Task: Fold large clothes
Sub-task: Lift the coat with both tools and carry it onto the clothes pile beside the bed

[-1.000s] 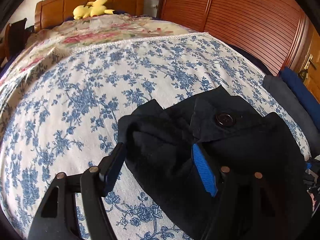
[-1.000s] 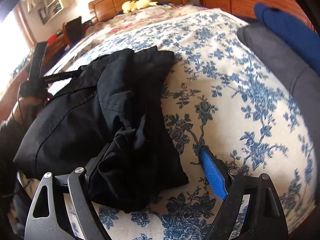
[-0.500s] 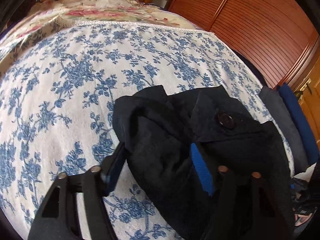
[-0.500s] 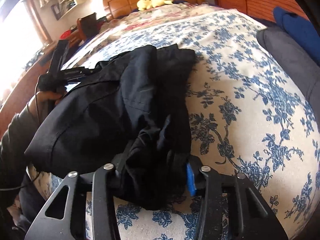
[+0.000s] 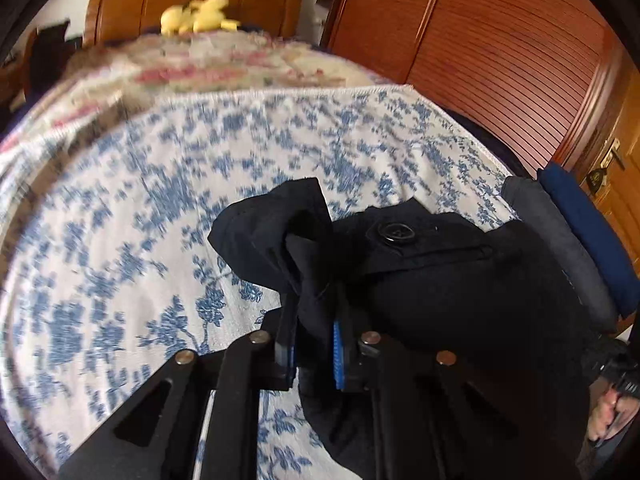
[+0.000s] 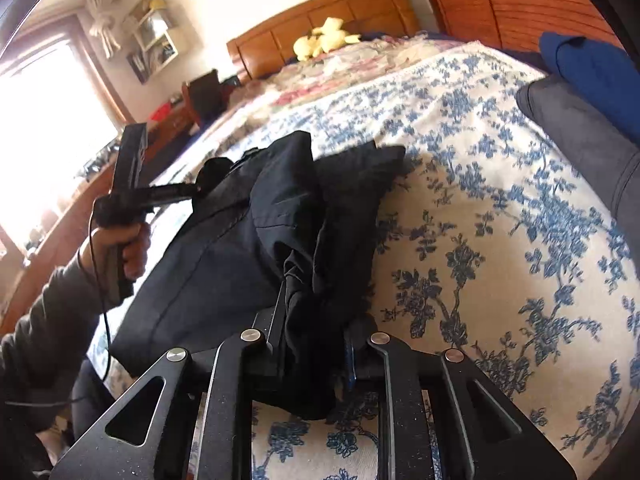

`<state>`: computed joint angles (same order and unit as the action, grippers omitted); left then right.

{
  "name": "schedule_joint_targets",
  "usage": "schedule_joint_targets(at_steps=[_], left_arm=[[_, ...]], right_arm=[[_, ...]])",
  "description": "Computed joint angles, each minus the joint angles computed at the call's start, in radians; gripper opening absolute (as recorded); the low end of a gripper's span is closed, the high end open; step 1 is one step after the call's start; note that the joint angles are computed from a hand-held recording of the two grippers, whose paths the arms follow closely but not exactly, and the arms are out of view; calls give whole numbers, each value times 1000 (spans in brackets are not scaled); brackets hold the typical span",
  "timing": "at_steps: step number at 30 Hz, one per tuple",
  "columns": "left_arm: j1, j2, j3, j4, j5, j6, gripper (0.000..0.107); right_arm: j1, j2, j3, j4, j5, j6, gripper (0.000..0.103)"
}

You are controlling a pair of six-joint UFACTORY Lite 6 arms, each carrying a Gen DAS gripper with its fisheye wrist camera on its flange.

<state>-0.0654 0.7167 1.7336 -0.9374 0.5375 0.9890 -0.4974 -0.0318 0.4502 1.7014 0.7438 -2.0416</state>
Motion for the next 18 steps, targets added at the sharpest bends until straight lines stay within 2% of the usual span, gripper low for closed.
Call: schedule_joint_targets(at_steps=[3, 9, 13, 18], left_arm=[[-27, -111, -99, -18, -44, 26, 8], [-104, -227, -112, 29, -84, -70, 8], [-202, -218, 25, 182, -93, -272, 8], [-362, -62, 420, 494, -20, -615, 8]], right_arm=[[-45, -84, -12, -68, 39, 56, 17], [-194, -244, 21, -239, 139, 176, 17], [-325, -297, 110, -336, 241, 226, 17], [-546, -238, 348, -420, 413, 287, 17]])
